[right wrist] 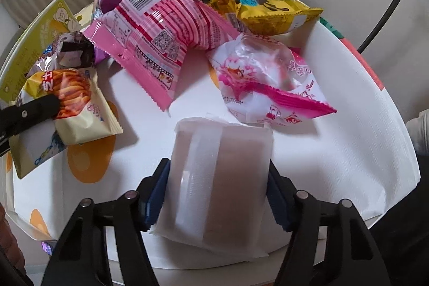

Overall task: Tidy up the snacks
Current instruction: 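Grasp the cream Oishi bag with left gripper while right gripper grasps the clear pink pouch, then carry both bags into the box and open both grippers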

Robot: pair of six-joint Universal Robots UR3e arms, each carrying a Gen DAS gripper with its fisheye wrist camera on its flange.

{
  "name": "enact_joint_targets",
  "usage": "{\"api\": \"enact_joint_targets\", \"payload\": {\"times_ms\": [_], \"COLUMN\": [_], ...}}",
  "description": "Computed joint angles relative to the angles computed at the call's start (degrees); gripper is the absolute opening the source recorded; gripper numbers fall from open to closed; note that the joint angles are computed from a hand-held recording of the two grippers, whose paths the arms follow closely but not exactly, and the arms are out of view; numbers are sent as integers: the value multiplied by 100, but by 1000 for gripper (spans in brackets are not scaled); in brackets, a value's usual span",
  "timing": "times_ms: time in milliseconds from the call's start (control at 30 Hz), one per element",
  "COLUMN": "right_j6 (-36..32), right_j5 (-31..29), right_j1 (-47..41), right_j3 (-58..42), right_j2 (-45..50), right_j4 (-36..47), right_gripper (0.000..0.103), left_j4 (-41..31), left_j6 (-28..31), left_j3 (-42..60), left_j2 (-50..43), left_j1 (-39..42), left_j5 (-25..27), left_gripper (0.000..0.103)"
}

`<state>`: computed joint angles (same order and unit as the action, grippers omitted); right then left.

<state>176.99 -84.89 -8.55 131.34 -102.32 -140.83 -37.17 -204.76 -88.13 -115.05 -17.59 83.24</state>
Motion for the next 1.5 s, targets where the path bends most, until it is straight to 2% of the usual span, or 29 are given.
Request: {"api": "enact_joint_targets", "payload": {"times_ms": [200,533,867,1033,1200,1500], "right_j6": [-86,73,-77,148,607,1125], "right_j5": [349,581,851,804,442,113], "right_j1": [-138,350,679,1216,1981,2908], "right_j3": [-16,-531,-1620,-2664,-3859,-7212], "right_j2": [-215,-120,-350,198,1050,3399], "right_j4": [232,396,1096,1076,875,1397], "right_gripper": [60,60,60,60,60,60], "left_j4": [-32,-157,-664,-863,-1165,-1845], "left_j6": [37,-20,178,573,1153,2287], "left_j3": [-282,-904,-900,-734,-360,839], "left_j2": [327,1152,2273,2689,2814,2137], "left_j1": [14,82,308,856,1674,3260], "left_j5": [40,172,465,387,-8,-934], "left_gripper": [56,56,56,56,56,56]}}
